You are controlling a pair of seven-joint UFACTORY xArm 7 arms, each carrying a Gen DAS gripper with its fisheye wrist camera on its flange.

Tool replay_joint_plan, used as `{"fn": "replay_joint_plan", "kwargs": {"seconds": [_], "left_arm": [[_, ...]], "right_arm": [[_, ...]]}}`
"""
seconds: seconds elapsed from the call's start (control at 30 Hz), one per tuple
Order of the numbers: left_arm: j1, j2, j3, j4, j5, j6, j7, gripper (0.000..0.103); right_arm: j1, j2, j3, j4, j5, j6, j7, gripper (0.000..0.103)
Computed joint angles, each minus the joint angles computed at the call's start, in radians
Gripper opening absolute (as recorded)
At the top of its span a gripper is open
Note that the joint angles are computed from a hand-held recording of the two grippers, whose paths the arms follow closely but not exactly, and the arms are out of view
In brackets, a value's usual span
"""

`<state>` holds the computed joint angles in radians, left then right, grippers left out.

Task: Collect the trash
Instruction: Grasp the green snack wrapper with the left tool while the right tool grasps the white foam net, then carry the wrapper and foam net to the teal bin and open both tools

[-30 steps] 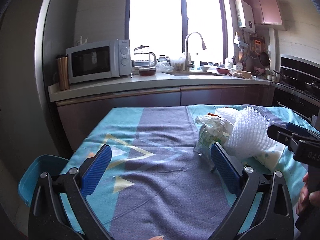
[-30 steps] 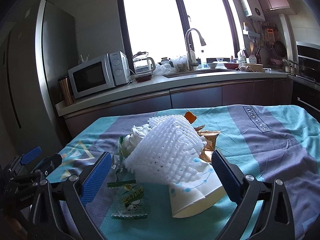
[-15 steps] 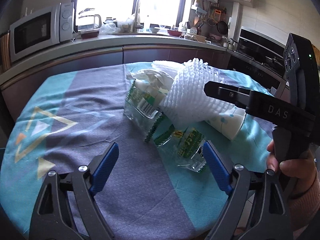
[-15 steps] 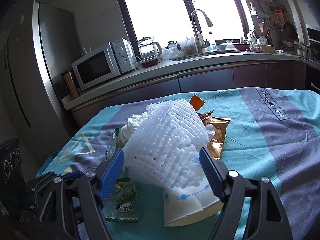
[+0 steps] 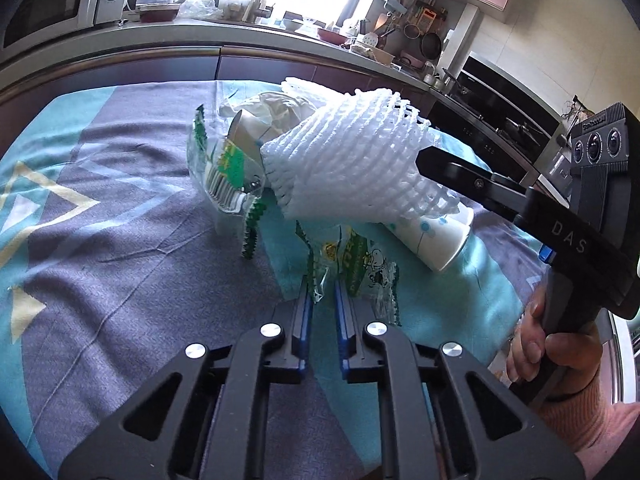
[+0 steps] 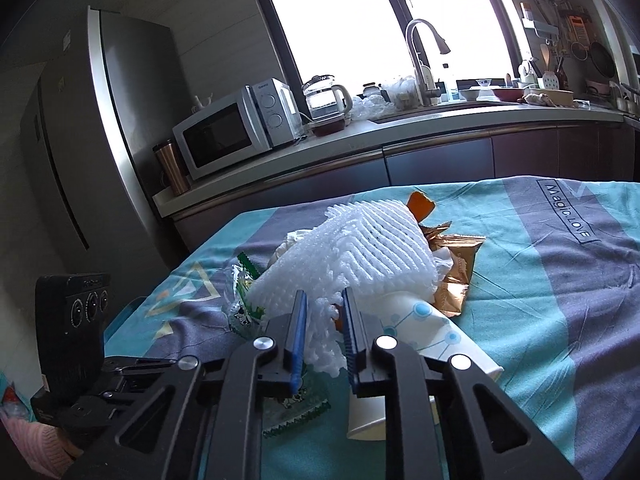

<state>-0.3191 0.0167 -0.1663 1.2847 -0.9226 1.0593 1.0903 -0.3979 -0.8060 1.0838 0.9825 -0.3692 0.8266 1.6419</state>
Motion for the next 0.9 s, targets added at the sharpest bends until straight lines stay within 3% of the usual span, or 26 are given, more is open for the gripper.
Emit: {"fn": "replay_joint_plan", "kwargs": {"seconds": [0.33,0.53,0.7,0.9], "left_arm": [[0.048,-0.026,0.039,0.035,-0.089,0.100,0.041,0.008],[0.093,-0.061,0.078,0.040,-0.141,0.155,0.065,0.008],[0.134,-0.074,0.114,0.046,-0.165,0.168,0.088,0.008],[0.198,-0.051,0.152,0.080,-0.173,0.145,0.082,0.008]], "right_arm": [[-0.019,-0.046,-0.016,0.053,-0.008,-0.042,-0.053,0.010],[-0.079,-0.060,-0.001,0.098,0.019,-0.095,-0.103,0.010],[-0.155,-0.044,0.025,0.142,0.052,-0.184,-0.155,0.010],[-0.306,0.025,0.124,0.224,0.107,-0.321,-0.231,0.010]]}}
